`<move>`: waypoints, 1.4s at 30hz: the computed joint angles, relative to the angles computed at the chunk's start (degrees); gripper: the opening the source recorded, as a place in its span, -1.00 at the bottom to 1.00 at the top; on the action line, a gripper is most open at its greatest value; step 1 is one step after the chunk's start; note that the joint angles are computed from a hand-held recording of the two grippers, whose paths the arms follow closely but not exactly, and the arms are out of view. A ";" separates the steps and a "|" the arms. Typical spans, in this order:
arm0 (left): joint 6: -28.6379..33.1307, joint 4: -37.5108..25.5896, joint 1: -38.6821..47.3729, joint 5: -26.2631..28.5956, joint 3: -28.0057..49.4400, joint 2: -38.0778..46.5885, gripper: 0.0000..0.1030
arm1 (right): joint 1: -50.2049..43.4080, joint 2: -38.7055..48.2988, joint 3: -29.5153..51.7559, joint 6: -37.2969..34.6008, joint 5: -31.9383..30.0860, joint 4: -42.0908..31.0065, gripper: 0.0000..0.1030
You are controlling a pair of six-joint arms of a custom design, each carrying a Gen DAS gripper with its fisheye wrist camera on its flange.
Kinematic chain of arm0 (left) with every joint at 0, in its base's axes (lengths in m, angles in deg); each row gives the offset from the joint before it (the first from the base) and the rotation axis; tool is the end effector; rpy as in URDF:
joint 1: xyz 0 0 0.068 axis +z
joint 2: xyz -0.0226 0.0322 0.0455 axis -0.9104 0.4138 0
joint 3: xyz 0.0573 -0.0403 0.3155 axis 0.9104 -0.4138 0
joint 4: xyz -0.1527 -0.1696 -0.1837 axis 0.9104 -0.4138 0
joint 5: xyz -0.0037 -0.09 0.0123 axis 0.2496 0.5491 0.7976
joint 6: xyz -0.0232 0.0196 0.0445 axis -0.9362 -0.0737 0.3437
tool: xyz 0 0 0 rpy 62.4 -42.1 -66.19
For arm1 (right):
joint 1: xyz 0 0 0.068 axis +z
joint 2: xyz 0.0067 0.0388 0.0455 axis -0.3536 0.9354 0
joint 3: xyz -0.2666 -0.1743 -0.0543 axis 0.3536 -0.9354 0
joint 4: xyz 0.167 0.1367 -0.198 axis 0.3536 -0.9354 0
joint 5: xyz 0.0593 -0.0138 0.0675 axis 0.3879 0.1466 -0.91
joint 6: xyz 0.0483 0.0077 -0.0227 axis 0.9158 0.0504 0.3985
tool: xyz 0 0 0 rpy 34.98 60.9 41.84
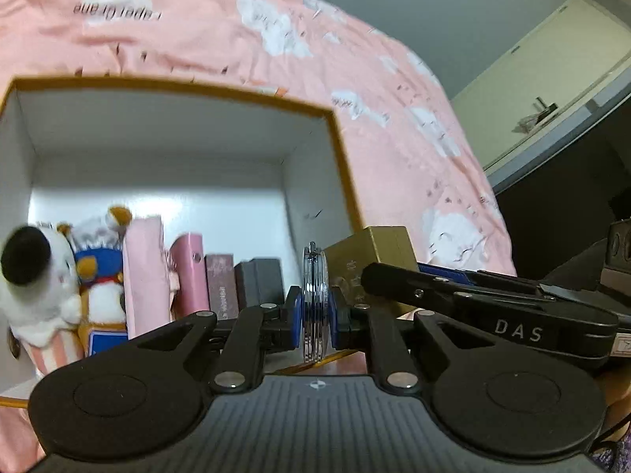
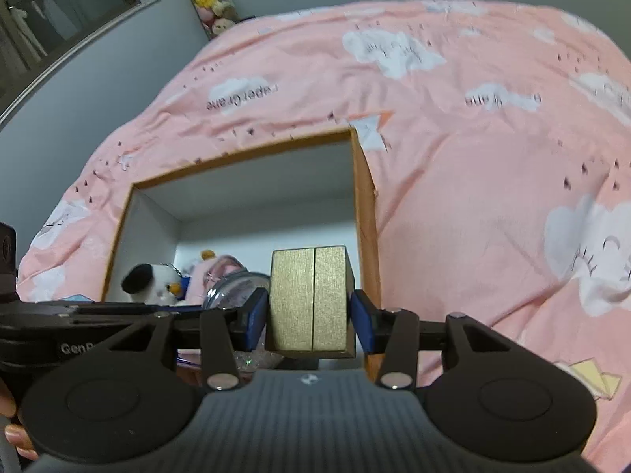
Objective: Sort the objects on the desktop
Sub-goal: 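Lower the mirror and gold box into the box beside the grey box with both tools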
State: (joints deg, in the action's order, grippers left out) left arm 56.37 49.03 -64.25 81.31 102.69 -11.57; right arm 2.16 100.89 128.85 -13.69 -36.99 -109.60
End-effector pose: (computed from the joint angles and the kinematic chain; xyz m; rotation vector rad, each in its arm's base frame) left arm 0.2638 -0.0096 0.2116 -0.2755 2.4954 -0.7036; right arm 0.3240 0.1505 0.2600 -0.7171 2.4779 0.5986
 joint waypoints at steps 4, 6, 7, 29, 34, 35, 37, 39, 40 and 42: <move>-0.98 1.28 0.63 0.89 -0.64 1.67 -0.71 | -0.07 1.67 0.60 0.64 0.34 -1.34 -0.07; -1.53 2.15 1.19 2.66 -0.52 2.89 -0.71 | 1.05 1.77 0.37 0.38 3.43 -1.26 -0.07; -1.71 2.08 0.90 2.38 -0.21 3.29 -0.71 | 1.36 1.63 0.12 0.22 4.25 -1.11 -0.07; -6.39 6.63 -2.05 0.30 0.00 10.28 -0.67 | -0.27 5.48 4.31 2.75 2.67 -6.28 -0.05; -4.99 6.45 -3.34 -1.60 -0.02 9.67 -0.67 | -1.40 4.56 3.34 4.44 2.22 -4.50 -0.14; -4.43 6.41 -3.63 -1.99 -0.19 9.38 -0.67 | -1.44 4.60 3.30 4.42 1.97 -4.51 -0.24; -3.68 6.15 -3.72 -2.15 -0.39 8.96 -0.67 | -1.24 4.91 3.24 4.42 1.87 -4.51 -0.35; -3.19 6.29 -3.11 -1.34 -0.76 8.69 -0.65 | -0.53 4.60 2.72 3.55 3.35 -3.64 -0.45; -2.95 6.34 -2.96 -1.09 -0.90 8.57 -0.65 | -0.27 4.52 2.50 3.33 4.08 -3.29 -0.50; -2.36 6.65 -2.72 -0.78 -1.34 8.20 -0.63 | -0.13 4.68 2.23 2.91 4.71 -2.88 -0.55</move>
